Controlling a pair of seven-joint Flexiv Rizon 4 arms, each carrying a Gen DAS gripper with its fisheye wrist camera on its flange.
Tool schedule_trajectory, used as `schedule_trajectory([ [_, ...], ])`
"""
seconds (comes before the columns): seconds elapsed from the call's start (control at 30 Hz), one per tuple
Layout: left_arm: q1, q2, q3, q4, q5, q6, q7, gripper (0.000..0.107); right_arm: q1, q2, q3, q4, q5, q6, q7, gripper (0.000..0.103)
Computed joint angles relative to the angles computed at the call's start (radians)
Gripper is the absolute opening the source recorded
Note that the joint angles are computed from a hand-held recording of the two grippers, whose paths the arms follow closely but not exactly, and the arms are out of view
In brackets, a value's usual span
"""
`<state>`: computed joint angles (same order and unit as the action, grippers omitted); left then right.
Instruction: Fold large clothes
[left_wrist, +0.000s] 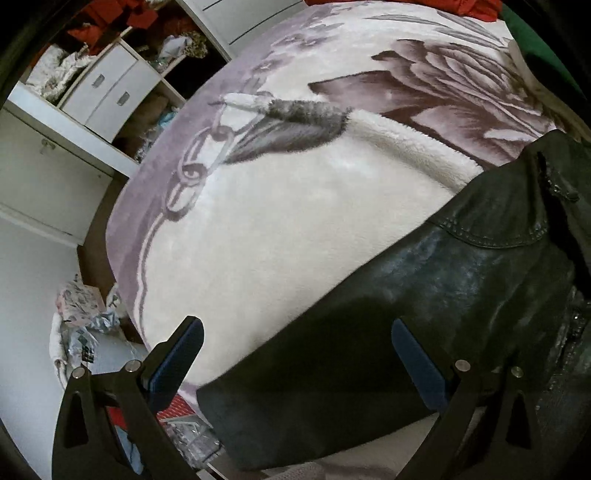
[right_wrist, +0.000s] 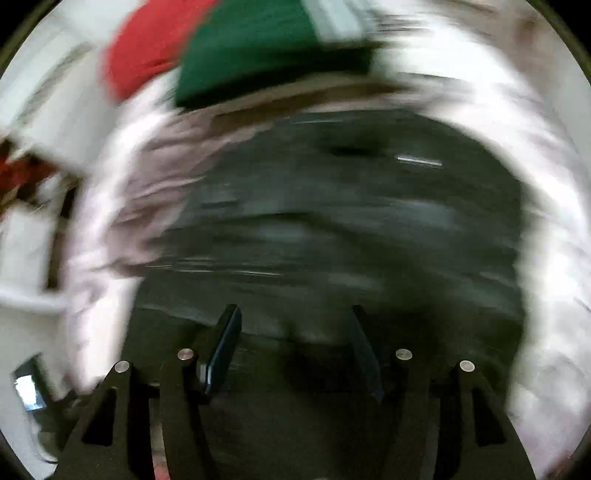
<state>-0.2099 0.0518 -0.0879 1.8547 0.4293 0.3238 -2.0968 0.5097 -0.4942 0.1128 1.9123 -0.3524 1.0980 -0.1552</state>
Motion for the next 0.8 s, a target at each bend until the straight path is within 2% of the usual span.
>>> schedule_trajectory([
  [0.07,-0.002,-0.005,-0.003,-0.002,-0.002,0.001,0.005,0.103,-0.011,0.079,0.016,0.089,0.050,-0.172,0.036,0.062],
  [0.1,-0.004,-0.009,-0.004,-0.002,-0.009,-0.001,0.007,0.103,-0.038,0.100,0.037,0.151,0.103,-0.180,0.051,0.062],
  [0.17,-0.007,-0.005,-0.002,0.004,-0.024,-0.005,0.004,0.103,-0.068,0.103,0.047,0.237,0.144,-0.080,0.080,0.062],
  [0.2,-0.007,-0.004,0.000,0.009,-0.035,-0.014,0.005,0.103,-0.080,0.090,0.041,0.287,0.140,0.013,0.089,0.062],
  [0.23,-0.006,0.000,0.003,0.016,-0.045,-0.019,0.011,0.103,-0.076,0.088,0.021,0.311,0.122,0.042,0.095,0.060],
  [0.27,-0.005,0.005,0.007,0.027,-0.052,-0.019,0.021,0.103,-0.043,0.094,-0.031,0.338,0.058,0.026,0.157,0.058],
  [0.3,-0.005,0.012,0.009,0.040,-0.052,-0.016,0.034,0.103,-0.024,0.102,-0.076,0.373,0.004,0.043,0.228,0.053],
  [0.33,-0.004,0.020,0.010,0.052,-0.046,-0.016,0.058,0.103,-0.023,0.103,-0.097,0.399,-0.025,0.068,0.282,0.053],
  [0.37,-0.002,0.028,0.014,0.064,-0.048,-0.018,0.082,0.103,-0.030,0.103,-0.098,0.407,-0.026,0.054,0.319,0.053],
  [0.47,0.024,0.082,0.051,0.120,-0.141,-0.033,0.143,0.103,-0.086,0.112,-0.019,0.421,0.060,0.027,0.318,0.053],
  [0.6,0.068,0.214,0.105,0.233,-0.291,-0.038,0.171,0.103,-0.067,0.217,0.061,0.395,0.061,-0.127,0.263,0.054],
  [0.67,0.085,0.262,0.121,0.293,-0.361,-0.042,0.190,0.103,-0.051,0.239,0.092,0.393,0.058,-0.102,0.268,0.056],
  [0.7,0.093,0.291,0.133,0.337,-0.400,-0.035,0.184,0.103,-0.043,0.237,0.120,0.387,0.070,-0.070,0.307,0.058],
  [0.8,0.125,0.369,0.178,0.501,-0.548,0.039,0.136,0.103,-0.016,0.168,0.148,0.325,0.132,0.027,0.244,0.061],
])
